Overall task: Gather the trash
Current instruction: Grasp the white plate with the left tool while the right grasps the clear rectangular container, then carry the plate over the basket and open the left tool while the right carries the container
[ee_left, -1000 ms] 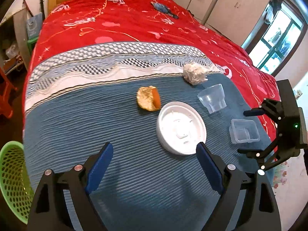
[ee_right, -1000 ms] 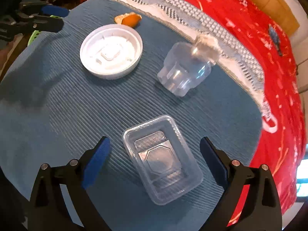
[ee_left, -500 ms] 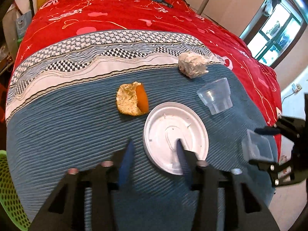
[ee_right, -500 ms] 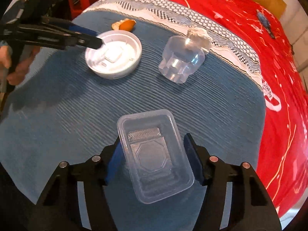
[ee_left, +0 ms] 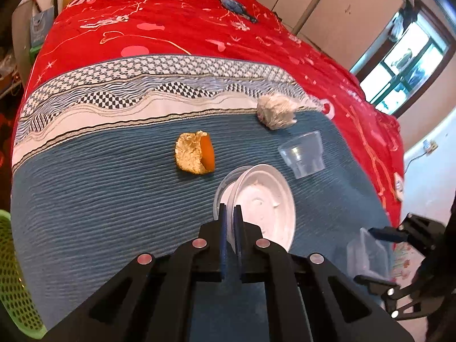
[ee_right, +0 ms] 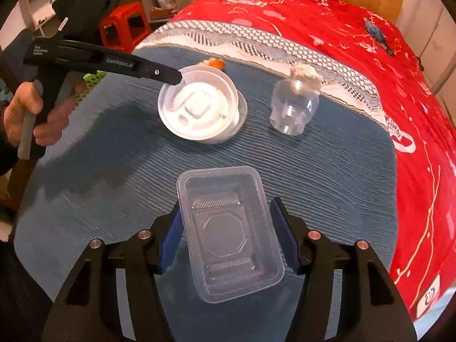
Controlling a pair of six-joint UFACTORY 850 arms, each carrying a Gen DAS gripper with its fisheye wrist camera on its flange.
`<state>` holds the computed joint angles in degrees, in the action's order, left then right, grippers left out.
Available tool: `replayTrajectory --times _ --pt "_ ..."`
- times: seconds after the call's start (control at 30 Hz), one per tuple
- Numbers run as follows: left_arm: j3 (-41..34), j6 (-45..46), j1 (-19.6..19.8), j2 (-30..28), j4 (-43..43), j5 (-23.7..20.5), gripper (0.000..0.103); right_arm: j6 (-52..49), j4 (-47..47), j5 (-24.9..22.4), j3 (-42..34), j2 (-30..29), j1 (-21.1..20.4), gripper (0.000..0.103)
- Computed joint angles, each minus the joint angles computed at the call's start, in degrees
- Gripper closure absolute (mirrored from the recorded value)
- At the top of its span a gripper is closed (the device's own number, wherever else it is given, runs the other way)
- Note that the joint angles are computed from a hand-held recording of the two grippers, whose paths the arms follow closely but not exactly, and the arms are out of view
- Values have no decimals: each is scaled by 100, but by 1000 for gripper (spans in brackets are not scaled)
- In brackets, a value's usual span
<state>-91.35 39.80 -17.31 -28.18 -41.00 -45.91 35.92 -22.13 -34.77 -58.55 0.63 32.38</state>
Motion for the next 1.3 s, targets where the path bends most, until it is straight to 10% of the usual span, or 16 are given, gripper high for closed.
replayTrajectory --times 0.67,0.97,1.3 --pt "994 1127 1862 1241 -623 387 98 1090 -532 416 -1380 -1151 953 44" --pt "872 606 2843 863 68 894 98 446 18 479 -2597 -2138 1196 44" --pt "682 -493 3010 126 1325 1170 98 -88 617 331 -3836 -3120 1333 44"
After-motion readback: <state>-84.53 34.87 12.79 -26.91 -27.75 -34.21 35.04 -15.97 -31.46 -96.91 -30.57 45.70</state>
